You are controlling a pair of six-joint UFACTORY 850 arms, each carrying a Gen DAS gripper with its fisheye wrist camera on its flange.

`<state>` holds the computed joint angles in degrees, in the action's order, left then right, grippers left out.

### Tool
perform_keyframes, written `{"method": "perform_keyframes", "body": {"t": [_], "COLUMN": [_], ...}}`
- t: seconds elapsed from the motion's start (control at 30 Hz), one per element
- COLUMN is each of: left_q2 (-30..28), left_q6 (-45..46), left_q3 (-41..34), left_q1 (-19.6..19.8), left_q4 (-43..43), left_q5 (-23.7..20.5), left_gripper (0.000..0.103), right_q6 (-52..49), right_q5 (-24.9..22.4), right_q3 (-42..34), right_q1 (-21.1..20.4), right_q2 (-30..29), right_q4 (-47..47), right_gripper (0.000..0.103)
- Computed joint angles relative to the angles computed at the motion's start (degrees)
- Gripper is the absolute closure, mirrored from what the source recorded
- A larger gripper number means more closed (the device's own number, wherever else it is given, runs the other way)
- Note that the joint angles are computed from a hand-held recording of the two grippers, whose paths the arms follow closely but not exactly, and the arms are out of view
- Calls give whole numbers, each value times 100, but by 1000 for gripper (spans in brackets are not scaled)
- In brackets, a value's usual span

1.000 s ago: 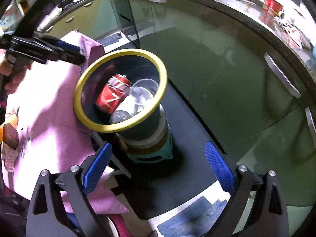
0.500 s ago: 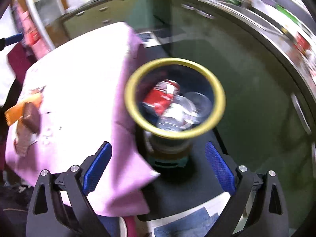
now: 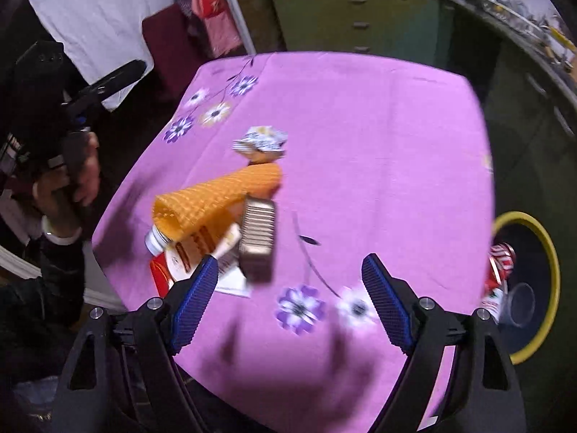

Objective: Collect trash
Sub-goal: 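Grasp the brown ribbed plastic tray with the right gripper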

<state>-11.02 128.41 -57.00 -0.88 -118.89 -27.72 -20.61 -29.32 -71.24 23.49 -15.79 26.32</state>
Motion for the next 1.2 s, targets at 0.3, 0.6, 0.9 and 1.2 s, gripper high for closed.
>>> {"method": "perform_keyframes", "body": {"t": [0.3, 0.6, 0.9, 1.2], "left_q2": [-322, -582, -545, -579], "left_q6": [56, -466, -127, -276], "left_q3": [101, -36, 48, 3], "left_q1": [375, 396, 226, 241], "left_q4": [-305, -27, -80, -27], "left_q5": [-1034, -1086, -862, -812], "left_gripper": [7, 7, 7, 7], "right_q6": [-49, -42, 429, 1109], "right_q5": [-688, -1085, -850, -433], "right_q3": [-642, -1034, -1131, -792], "right_q1": [-18, -65, 64, 69], "right_q2": [-734, -1110, -1205, -824], "right_q4": [381, 415, -128, -956], "right_gripper": [37, 51, 76, 76]}}
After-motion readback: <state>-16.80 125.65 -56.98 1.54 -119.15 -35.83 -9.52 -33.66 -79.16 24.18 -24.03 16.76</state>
